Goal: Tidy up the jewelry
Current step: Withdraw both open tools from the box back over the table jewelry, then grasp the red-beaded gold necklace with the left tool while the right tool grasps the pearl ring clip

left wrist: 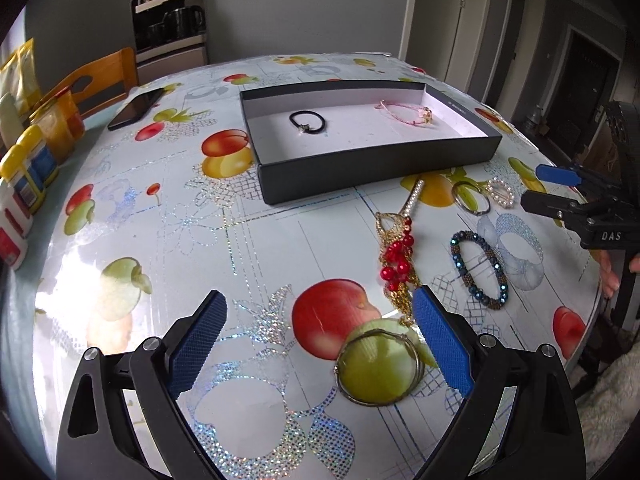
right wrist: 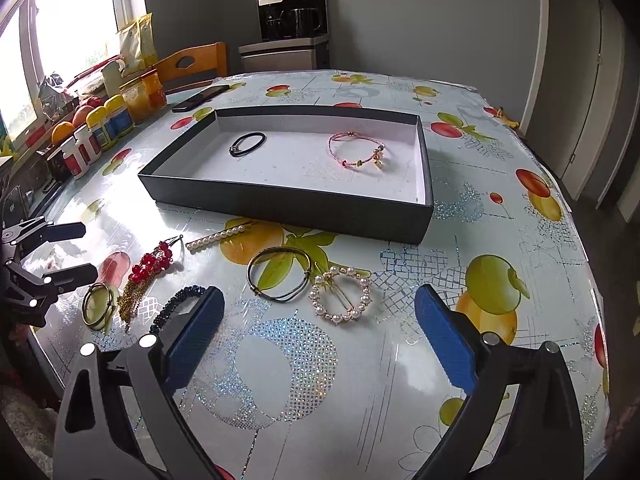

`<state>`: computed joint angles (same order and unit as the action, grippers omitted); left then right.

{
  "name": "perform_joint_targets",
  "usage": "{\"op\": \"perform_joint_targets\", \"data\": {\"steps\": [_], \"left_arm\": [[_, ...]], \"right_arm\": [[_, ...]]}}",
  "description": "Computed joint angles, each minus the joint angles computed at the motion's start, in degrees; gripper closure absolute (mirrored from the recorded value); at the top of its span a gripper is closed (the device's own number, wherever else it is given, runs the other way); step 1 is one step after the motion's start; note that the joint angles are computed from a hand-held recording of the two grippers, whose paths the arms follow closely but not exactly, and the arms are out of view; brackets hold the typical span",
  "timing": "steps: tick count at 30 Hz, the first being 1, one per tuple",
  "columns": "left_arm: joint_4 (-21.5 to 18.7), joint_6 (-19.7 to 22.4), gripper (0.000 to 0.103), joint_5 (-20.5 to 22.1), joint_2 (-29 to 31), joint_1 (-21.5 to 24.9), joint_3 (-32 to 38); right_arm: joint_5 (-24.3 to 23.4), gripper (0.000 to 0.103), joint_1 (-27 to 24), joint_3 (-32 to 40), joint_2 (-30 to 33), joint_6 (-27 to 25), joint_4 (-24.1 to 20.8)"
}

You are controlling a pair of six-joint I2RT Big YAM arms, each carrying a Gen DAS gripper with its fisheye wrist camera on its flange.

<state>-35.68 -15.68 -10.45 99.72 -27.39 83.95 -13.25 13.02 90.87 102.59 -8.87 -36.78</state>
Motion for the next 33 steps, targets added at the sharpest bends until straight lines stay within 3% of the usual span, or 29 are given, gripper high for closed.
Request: {"op": "perform_joint_targets", "data": {"steps": [4,7,14,17,18,22,27,28,33], "left_arm": [[0.2,1.2,0.012,1.1,0.9,-0.6,1.1],[0.1,1.8,0.022,1.9,2.8,-0.8,3.9],[-3.4,4.5,0.045,3.4,7.7,-1.2,10.6],[-4.3,4.7,0.051,4.5,9.2,-1.1,12.4],[-4.8,4.6,0.052,4.7,9.7,-1.0,13.0],[-5.9,4.7,0.059,4.9,10.9,-0.8,14.4],[-5.6,4.8,0.064,4.9,10.8,-0.7,14.3],[-5.6,5.0,0.066,4.7,10.9,-0.7,14.3],[-5.6,5.9,0.080,3.7,10.8,-1.1,14.3]], "right_arm": [[0.3,0.027,-0.2,0.0,0.1,-0.3,-0.4],[-0.1,0.036,-0.2,0.3,0.3,-0.3,-0.9],[1.6,0.046,-0.2,1.3,1.2,-1.0,-1.5],[1.9,0.049,-0.3,2.5,2.3,-0.6,-2.5],[1.9,0.056,-0.3,2.9,2.6,-0.6,-2.7],[1.9,0.063,-0.9,4.3,3.6,-0.4,-3.2],[0.6,0.060,-0.9,5.4,4.2,-2.9,-5.2],[0.2,0.054,-0.8,5.5,4.3,-3.8,-5.8],[0.3,0.054,-0.3,5.5,4.8,-6.5,-6.8]]}}
